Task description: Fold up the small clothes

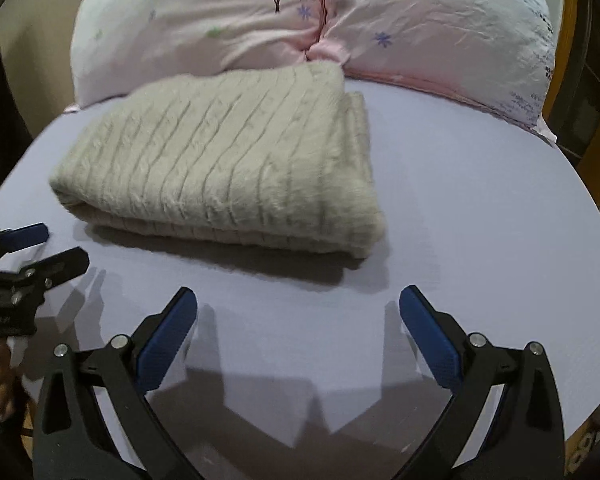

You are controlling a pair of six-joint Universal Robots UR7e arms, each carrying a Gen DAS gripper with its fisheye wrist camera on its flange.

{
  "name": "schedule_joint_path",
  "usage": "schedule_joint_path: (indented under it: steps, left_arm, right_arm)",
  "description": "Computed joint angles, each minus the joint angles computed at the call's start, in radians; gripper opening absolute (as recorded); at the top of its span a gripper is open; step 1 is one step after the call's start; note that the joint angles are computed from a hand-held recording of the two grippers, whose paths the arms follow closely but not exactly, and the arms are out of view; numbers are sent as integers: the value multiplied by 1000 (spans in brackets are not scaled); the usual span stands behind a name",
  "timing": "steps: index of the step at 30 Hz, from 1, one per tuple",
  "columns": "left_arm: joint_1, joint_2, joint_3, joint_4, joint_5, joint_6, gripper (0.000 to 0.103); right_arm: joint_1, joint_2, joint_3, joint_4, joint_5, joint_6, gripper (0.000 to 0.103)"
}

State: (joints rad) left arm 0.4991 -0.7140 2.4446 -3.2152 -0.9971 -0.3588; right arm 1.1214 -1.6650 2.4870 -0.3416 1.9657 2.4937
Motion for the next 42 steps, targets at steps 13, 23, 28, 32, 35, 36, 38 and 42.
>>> schedule_joint_path:
  steps: [13, 23, 28, 32, 35, 36, 38, 42]
  left_arm:
    - [-33, 41, -6, -4, 64, 4, 102]
    - [-28, 47, -6, -18, 63, 18, 102]
    - [-28, 47, -6, -18, 63, 19, 102]
    - [-27, 47, -6, -19, 63, 20, 102]
    - [-27, 47, -6, -19, 62, 21, 102]
    - [-27, 47, -6, -19, 62, 21, 102]
    - [-27, 47, -6, -19, 62, 21, 102]
    - [-27, 46, -6, -19, 62, 21, 102]
  right_arm:
    - [-20, -11, 15, -16, -26, -9, 101]
    - [-22, -12, 14, -15, -28, -10, 101]
    - [-21, -11, 14, -15, -27, -10, 101]
    - [-21, -10, 13, -15, -27, -10, 101]
    - [-20, -9, 14, -17, -26, -9, 101]
    - [-20, -9, 14, -17, -26, -9, 101]
    - [-21, -9, 13, -17, -26, -9, 101]
    - [-20, -8, 14, -19, -26, -8, 101]
